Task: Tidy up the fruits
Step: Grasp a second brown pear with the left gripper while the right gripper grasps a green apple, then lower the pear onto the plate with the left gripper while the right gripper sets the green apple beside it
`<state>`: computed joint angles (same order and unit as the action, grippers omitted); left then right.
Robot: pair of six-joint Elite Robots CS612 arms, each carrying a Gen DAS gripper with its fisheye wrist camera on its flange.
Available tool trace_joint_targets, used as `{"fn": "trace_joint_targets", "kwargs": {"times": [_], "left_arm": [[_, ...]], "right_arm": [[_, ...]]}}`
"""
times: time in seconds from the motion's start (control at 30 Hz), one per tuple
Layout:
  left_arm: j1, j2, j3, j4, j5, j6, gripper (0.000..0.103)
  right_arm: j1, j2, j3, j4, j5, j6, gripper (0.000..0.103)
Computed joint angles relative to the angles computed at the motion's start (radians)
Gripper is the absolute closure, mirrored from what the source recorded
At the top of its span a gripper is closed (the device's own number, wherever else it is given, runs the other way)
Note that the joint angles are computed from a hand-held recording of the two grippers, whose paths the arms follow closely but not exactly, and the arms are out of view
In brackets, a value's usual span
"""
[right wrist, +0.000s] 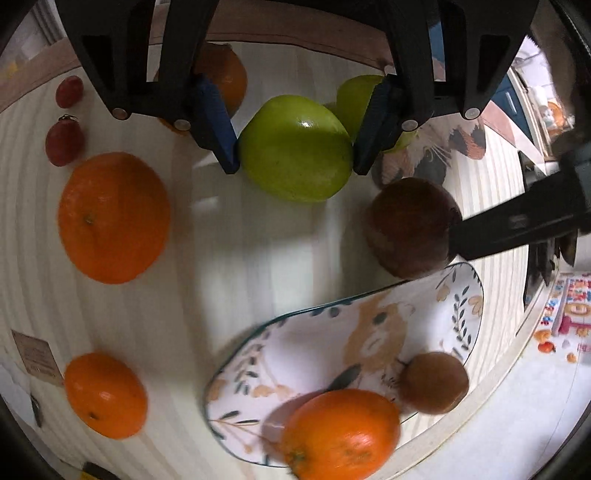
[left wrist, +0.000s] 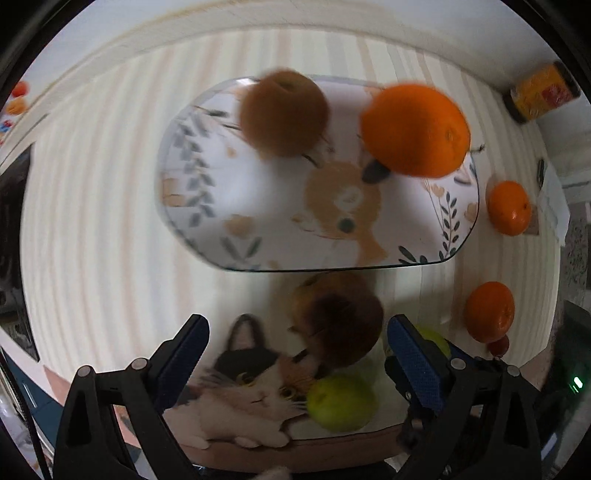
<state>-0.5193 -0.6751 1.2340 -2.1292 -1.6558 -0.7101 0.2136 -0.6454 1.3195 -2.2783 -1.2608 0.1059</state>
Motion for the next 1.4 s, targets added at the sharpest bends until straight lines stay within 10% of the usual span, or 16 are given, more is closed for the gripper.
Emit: {"fn": "trace_joint_targets", "kwargs": {"times": [0.1,0.23,0.7,1.4], "left_arm": [[0.000,0.043,-0.057,0.066,-0.030,0.037,0.004],[-0.003,0.043,-0.030,-0.025,-0.040,0.032,0.038],[-0.010,-0.091,0.204,-0.123,0.060,-0.018,0.039],[0.016,-0.094,0.192,-0.160,0.090,-0.025,0.044]], "right_arm": [[-0.008,-0.002,0.008,-0.009,-0.002,0.011,0.038],[-0.014,-0.005,0.016,-0.013,0.002,0.017,0.038],[0.005,0.019,-0.037,0.012,0.032,-0.014,0.037],[0.027,0.015,-0.047,0.022,-0.015,-0.049,0.038]]}}
